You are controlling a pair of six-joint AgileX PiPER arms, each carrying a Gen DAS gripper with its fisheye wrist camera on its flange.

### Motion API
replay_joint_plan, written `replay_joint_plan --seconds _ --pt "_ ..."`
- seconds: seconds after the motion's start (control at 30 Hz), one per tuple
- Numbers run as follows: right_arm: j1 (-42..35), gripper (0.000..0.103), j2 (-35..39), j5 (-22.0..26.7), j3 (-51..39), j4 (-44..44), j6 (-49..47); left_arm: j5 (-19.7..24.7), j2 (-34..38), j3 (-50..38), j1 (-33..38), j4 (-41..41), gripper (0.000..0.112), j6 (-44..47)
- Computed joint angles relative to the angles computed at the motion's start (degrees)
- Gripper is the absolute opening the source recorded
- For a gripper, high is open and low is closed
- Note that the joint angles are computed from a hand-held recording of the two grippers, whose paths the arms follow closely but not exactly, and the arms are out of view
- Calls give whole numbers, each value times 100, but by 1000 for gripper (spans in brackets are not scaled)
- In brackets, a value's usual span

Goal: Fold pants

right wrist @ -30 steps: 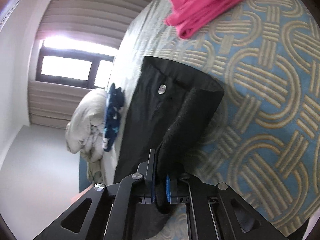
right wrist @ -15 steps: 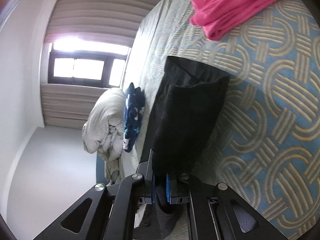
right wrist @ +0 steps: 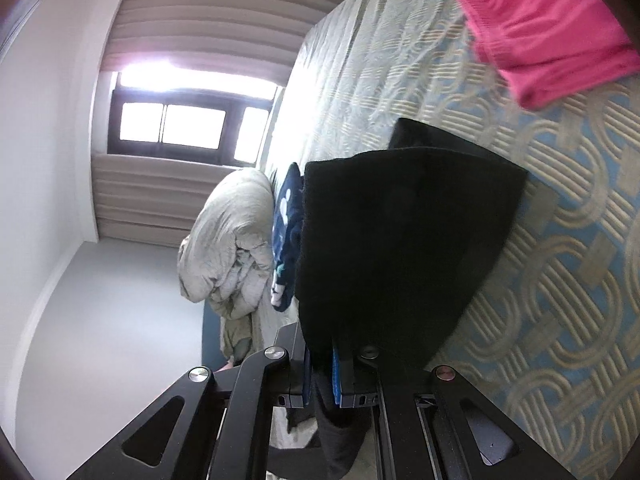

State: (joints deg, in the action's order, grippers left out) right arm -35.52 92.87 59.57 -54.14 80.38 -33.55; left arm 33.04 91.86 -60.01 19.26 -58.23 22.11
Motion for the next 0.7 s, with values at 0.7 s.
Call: replay_joint_plan --seconds 0.7 --pt "1182 6 4247 -418 -5484 -1473 3247 631 3521 -4109 -635 2646 5 -3225"
